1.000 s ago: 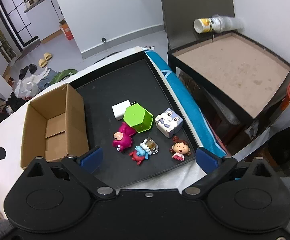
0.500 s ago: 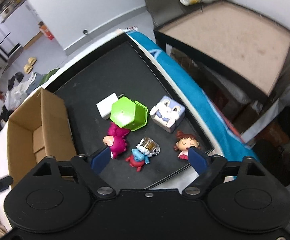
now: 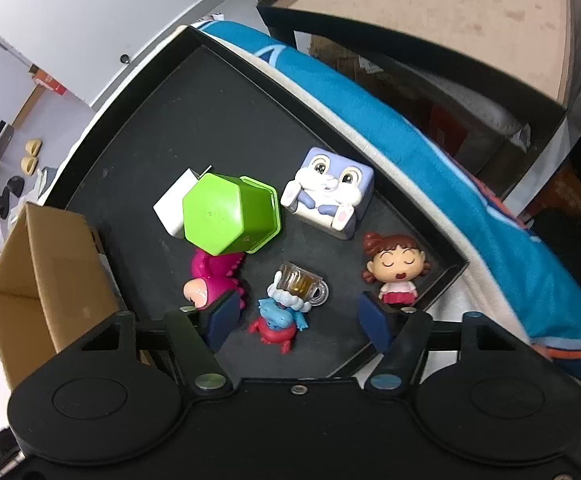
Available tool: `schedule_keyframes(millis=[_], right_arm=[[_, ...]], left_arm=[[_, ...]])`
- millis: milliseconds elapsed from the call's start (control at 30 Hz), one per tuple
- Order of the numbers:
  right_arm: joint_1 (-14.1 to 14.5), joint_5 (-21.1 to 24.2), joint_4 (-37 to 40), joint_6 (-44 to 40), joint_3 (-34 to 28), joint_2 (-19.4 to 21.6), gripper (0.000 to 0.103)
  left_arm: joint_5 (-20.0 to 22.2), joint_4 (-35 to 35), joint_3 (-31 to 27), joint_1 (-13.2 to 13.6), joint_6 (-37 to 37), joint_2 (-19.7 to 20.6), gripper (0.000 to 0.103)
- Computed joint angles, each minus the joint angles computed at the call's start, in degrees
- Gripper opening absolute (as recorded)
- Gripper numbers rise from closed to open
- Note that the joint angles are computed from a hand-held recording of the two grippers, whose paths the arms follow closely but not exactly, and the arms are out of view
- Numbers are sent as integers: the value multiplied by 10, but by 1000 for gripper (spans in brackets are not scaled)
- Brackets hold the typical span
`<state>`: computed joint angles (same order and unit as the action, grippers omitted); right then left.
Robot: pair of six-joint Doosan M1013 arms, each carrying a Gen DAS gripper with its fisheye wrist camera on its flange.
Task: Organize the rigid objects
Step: 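Move the right tool down toward the blue-and-red figurine while the left tool nears the box, then close the right gripper on the blue-and-red figurine and lift it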
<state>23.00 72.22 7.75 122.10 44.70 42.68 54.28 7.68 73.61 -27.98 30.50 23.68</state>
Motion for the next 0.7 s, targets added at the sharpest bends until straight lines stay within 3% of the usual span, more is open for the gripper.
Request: schedule_keyframes(millis=[367, 467, 700], right_arm=[[12, 30, -39, 12, -23, 21, 59], [14, 37, -50, 14, -26, 25, 59], [17, 35, -48, -9, -23, 26, 51]], left_arm=[[19, -22, -7, 4, 32, 11, 41], [36, -16, -14, 1, 32, 17, 25], [38, -9, -12, -5, 56, 16, 23]])
